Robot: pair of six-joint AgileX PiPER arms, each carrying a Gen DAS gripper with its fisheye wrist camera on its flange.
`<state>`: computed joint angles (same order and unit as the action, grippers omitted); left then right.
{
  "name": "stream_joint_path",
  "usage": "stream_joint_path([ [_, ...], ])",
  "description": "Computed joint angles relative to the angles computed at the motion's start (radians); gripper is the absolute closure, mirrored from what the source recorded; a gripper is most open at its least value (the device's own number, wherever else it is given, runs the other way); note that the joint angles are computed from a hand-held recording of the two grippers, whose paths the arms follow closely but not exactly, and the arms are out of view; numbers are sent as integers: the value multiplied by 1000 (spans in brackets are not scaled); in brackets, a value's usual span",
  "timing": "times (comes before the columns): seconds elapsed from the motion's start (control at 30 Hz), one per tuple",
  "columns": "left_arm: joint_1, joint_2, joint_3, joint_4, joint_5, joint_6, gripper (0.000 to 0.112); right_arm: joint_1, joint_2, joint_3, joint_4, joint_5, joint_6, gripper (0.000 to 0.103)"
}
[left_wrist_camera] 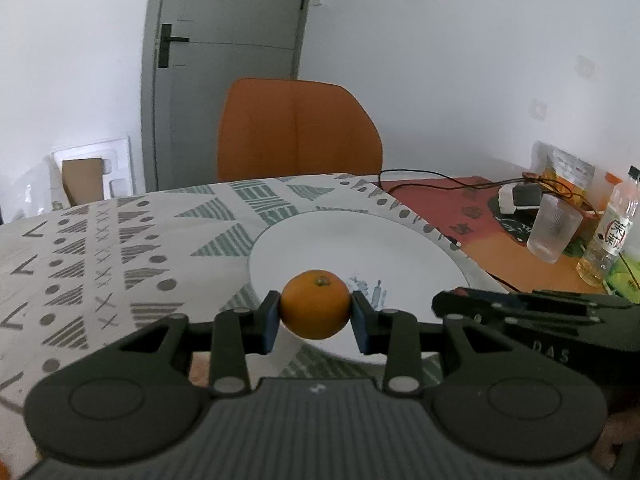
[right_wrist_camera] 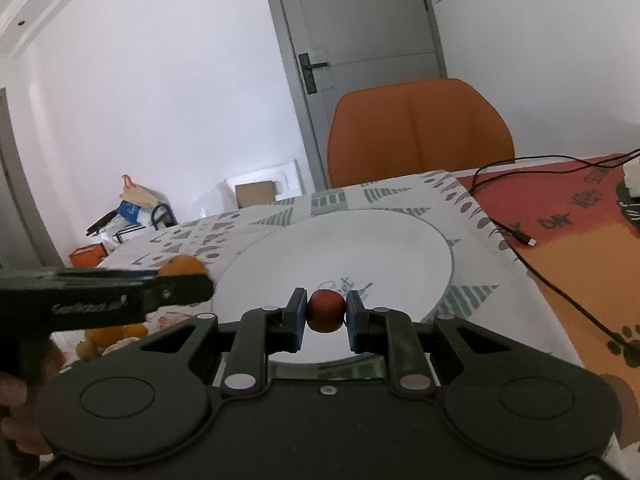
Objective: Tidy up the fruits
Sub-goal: 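Lift and carry the orange and plum in both grippers over the white bowl, then open the left gripper over the bowl while the right gripper releases the plum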
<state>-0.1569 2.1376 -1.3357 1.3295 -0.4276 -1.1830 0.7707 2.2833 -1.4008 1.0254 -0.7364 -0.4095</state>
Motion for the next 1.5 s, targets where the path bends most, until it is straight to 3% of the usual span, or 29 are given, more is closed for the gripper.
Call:
stream_joint_path([
  [0.1,-16,21,-41,76,6,-77,76,16,0,9,40,-47,-20,73],
  [0.33,-51,25,-68,120,29,-141,76,27,-53,115,34,-105,56,73],
  [0.5,-68,-11,-27,-1,72,-40,69,36,-68,153,11,-122,96,63],
  [0.77,-41,-97,97,-198,84,145,32,60,-72,174,0,-154,124,48],
  [0.87,-29,-131,141,-243,94,181,26,74,-76,179,-4,-167,126,43],
  [1.1,23,-202,223,-302,100,192,19,111,-79,180,6,-206,97,24],
  [1.27,67,-270,298,-399,83,288,16,130,-84,181,5,-211,87,13],
  [1.33,87,-298,334,-437,70,327,15,138,-84,176,4,-209,83,5],
  [1.5,131,-358,408,-526,70,426,14,158,-76,147,31,-191,43,2],
])
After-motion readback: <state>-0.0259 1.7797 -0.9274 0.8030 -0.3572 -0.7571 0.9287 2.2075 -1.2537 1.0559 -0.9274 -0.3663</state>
